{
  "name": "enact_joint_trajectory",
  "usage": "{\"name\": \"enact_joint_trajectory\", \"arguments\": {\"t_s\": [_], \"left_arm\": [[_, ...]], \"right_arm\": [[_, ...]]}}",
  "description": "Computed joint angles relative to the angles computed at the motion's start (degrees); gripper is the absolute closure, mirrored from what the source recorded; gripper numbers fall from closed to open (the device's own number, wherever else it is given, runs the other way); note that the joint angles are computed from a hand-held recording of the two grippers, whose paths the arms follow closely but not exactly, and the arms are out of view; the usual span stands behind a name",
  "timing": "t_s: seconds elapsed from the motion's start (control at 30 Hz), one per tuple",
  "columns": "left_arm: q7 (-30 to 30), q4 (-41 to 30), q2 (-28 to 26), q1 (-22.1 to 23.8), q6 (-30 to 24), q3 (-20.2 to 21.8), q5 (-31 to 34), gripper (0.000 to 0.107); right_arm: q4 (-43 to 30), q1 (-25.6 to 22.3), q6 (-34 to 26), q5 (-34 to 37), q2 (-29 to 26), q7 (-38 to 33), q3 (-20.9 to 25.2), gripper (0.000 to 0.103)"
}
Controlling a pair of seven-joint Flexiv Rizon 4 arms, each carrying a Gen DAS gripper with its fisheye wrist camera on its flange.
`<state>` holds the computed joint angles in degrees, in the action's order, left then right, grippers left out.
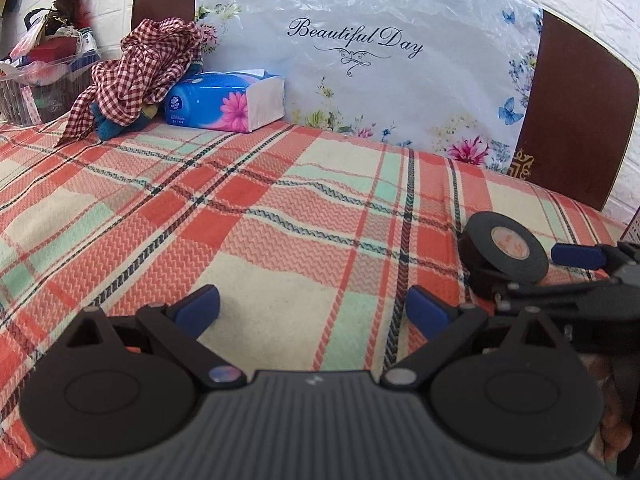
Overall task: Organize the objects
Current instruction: 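Close the right gripper on the black tape roll and lift it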
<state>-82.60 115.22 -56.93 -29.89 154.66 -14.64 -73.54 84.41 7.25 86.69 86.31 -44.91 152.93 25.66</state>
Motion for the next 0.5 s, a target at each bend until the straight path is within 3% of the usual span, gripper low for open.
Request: {"name": "enact_joint_trajectory", "arguments": {"t_s": [0.07,0.1,0.13,0.17,0.23,0.33,0.5], "left_arm": [[0.8,-0.3,0.0,0.0,-0.1,-0.1,-0.4,0.007],[1.1,-0.4,-0.1,0.0,-0.1,-0.1,-0.5,0.007],[1.2,-0.4,-0.1,0.0,-0.2,-0.2,-0.6,0.007],[1.5,-0.5,-0.1,0.0,-0.2,-0.2,-0.8,0.007],[1.9,-0.6,-0.1,0.0,-0.2,-0.3,-1.0,0.006],[2.7,-0.9,-0.1,0.0,-0.3,-0.4,-1.4,0.006],[4.6,-1.8,-0.3,0.0,-0.2,-0.9,-2.5,0.006]], "right_arm": [[-0.4,2.3,-0.3,-3.7,-0.3,6.7,-1.6,0.008],[-0.5,2.7,-0.5,-4.8,-0.5,8.4,-1.8,0.012],[-0.4,2.9,-1.3,-6.2,-0.5,10.1,-1.8,0.022],[-0.2,2.0,-2.3,-6.5,-0.5,9.4,-1.0,0.027],[-0.3,0.2,-1.5,-4.2,-0.8,4.2,1.0,0.026],[1.1,-0.7,-2.6,-4.4,0.2,5.9,0.6,0.026],[5.7,-5.1,-4.3,-0.1,3.2,2.2,0.8,0.026]]}}
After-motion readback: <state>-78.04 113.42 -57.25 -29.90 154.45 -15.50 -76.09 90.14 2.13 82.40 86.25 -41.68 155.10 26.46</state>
